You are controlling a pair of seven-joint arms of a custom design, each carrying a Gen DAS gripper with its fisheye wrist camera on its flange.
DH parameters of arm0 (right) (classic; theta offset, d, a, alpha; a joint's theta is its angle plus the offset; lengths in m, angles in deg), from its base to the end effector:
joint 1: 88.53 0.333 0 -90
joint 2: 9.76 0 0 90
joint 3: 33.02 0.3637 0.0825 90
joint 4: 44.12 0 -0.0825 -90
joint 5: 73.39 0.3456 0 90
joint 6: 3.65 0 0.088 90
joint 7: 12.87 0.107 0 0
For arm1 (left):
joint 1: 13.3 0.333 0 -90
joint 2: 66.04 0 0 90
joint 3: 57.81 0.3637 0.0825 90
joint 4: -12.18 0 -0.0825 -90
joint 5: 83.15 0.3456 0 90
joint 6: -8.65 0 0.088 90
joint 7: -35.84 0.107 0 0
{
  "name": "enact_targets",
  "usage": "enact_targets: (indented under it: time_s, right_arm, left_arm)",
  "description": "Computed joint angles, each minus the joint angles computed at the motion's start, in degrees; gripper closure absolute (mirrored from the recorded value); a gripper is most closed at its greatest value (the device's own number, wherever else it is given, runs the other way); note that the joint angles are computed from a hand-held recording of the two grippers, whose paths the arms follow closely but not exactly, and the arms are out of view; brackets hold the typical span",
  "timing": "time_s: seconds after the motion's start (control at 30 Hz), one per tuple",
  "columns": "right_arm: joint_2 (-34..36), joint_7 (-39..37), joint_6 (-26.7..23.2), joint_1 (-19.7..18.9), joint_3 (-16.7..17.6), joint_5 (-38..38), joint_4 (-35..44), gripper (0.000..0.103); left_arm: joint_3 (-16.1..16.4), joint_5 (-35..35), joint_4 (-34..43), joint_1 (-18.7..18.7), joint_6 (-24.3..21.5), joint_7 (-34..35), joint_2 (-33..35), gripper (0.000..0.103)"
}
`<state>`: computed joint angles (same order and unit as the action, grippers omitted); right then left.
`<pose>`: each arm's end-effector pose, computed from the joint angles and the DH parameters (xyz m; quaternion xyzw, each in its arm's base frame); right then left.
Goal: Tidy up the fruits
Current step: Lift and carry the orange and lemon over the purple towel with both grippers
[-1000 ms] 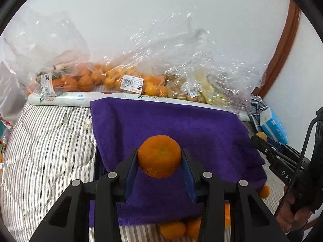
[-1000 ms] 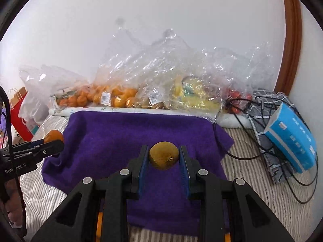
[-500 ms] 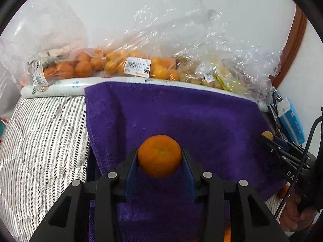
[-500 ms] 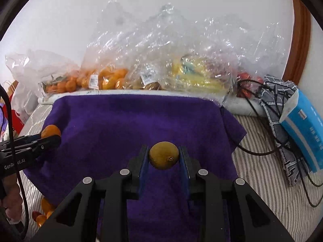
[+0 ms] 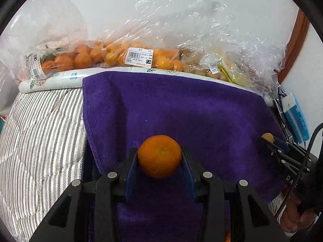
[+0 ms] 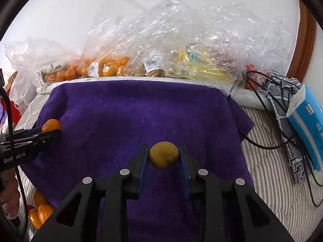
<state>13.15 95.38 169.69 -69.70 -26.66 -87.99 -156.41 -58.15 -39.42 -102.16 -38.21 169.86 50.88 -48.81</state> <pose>0.5870 0.2866 0.4195 -0.7711 0.5449 -0.1629 0.2863 0.5467 -0.2948 0.4288 -0.7358 0.5999 -0.2550 0.1834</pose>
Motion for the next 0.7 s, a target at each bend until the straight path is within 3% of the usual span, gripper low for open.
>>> enact_targets:
  time_s: [0.7]
  right_arm:
    - [0.4,-0.7,-1.5,0.2,0.0,0.3,0.8,0.074]
  left_arm:
    - [-0.3,-2.6,1.1,-0.3,-1.3,3.2,0.9,0.063]
